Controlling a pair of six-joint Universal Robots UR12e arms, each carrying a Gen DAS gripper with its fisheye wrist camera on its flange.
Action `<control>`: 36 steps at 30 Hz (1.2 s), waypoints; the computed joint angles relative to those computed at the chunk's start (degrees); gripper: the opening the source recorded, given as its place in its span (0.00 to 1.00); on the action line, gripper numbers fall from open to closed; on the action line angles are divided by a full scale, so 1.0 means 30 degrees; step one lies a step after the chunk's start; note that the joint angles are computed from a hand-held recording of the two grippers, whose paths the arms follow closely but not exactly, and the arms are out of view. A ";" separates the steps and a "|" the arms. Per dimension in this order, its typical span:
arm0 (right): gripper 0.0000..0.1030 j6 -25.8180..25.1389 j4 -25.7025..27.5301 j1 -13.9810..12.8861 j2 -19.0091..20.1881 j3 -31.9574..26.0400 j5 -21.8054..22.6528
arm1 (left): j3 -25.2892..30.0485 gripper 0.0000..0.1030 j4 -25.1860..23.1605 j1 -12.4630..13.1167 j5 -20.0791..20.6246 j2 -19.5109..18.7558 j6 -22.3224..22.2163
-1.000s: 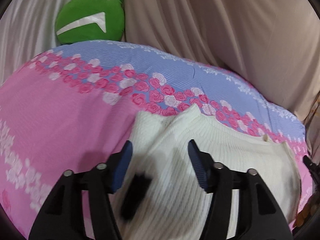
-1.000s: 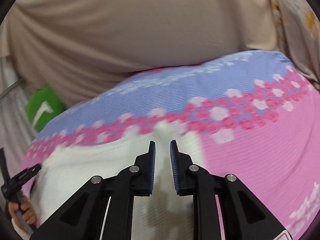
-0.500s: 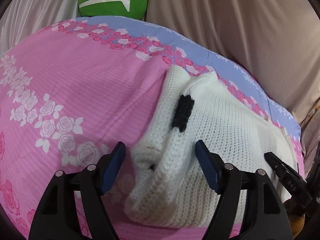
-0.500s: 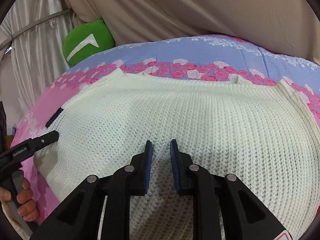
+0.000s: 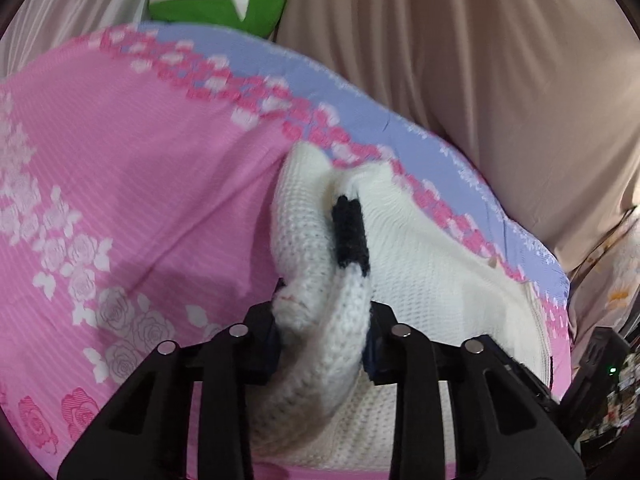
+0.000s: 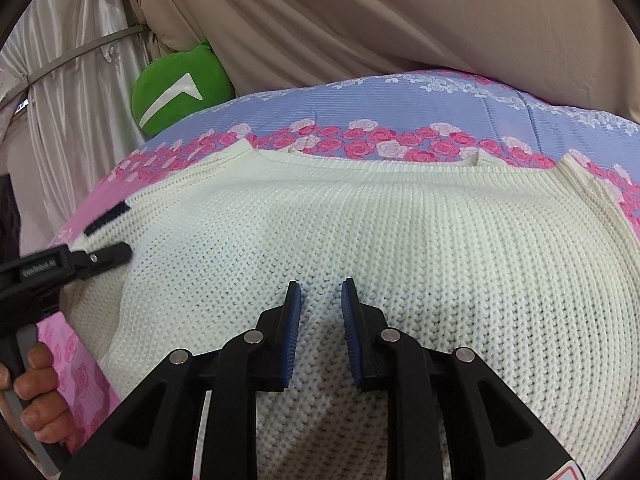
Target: Fold small clothes
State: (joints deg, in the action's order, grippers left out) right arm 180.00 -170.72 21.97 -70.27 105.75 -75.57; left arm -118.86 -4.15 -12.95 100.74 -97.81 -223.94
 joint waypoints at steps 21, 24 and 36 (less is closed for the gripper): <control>0.56 0.6300 -0.3381 -0.4813 -0.4124 0.5641 0.2736 | 0.6787 0.25 -0.1769 -0.4332 -0.1600 -0.4400 0.6168; 0.56 0.7020 -0.3819 -0.5478 -0.4400 0.6237 0.3532 | 0.7508 0.25 -0.2688 -0.4897 -0.0455 -0.5319 0.6095; 0.61 0.6783 -0.3971 -0.5155 -0.4264 0.6191 0.2726 | 0.5660 0.56 0.0689 -0.4956 -0.0079 -0.3763 0.6681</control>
State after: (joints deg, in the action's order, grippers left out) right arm 200.35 -182.63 6.51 -83.07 124.32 -67.39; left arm -101.88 -2.08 -27.82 100.51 -109.10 -203.90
